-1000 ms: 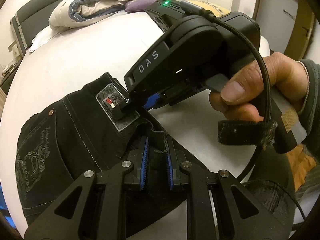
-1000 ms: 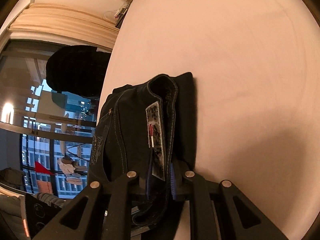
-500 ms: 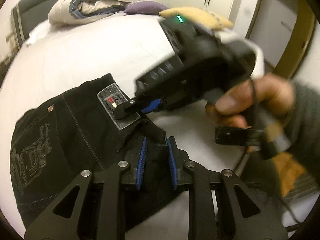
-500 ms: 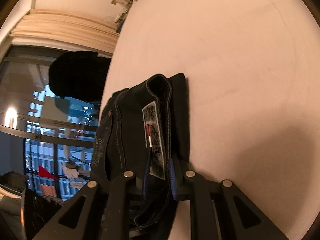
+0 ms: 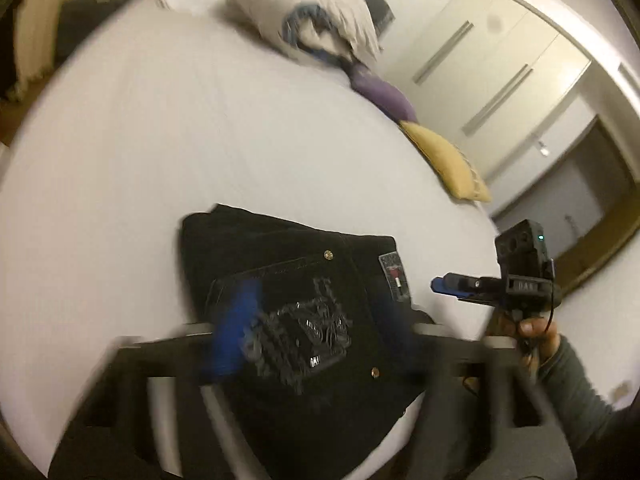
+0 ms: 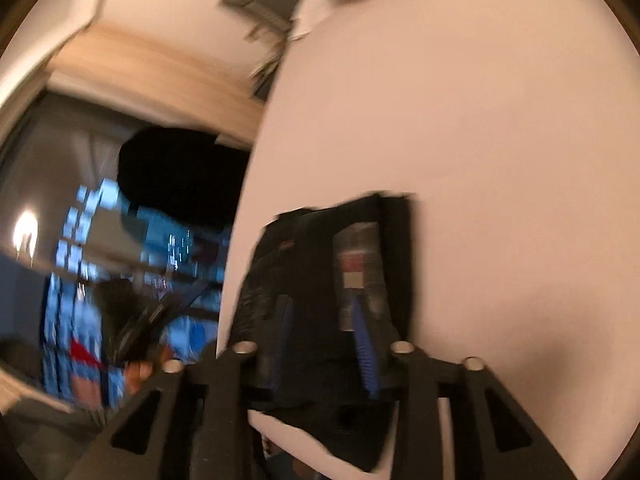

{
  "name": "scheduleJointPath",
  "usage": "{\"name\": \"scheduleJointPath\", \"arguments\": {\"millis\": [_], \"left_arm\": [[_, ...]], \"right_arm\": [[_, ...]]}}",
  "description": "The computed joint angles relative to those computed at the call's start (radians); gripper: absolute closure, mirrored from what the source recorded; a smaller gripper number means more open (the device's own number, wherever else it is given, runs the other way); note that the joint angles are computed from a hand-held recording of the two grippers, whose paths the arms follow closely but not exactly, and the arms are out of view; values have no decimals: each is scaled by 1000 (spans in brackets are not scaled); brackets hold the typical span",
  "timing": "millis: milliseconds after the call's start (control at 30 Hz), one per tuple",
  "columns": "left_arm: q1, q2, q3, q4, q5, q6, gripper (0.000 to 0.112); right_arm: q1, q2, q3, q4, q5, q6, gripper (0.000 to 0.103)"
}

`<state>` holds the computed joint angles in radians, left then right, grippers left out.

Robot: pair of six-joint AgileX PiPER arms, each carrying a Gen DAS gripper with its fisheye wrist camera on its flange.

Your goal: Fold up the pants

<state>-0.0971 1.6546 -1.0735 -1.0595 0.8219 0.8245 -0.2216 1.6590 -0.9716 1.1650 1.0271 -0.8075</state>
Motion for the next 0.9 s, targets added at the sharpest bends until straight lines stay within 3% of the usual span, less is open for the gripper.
{"name": "scheduleJointPath", "arguments": {"millis": [100, 200, 267, 367, 533, 667, 733, 833, 900], "left_arm": [[7, 166, -137, -5, 98, 28, 93], [5, 262, -154, -33, 164, 47, 93], [-34, 295, -116, 14, 96, 32, 94], [-21, 325, -86, -47, 73, 100, 94], [-80, 279, -86, 75, -27, 32, 94], [-132, 225, -41, 136, -123, -15, 94], [-180, 185, -21, 230, -182, -105, 94], [-265, 96, 26, 456, -261, -287, 94], [-297, 41, 81, 497, -277, -309, 94]], "right_arm": [[87, 97, -85, 19, -16, 34, 82], [126, 200, -117, -49, -52, 89, 83], [100, 269, -70, -9, -67, 53, 103], [43, 278, 31, 165, -49, -109, 103], [76, 198, 61, 117, -107, -41, 103], [129, 103, 115, 94, -134, -23, 96], [117, 88, 167, 99, -161, -57, 103], [72, 114, 239, 232, -141, -200, 103], [72, 115, 251, 257, -147, -240, 103]]}}
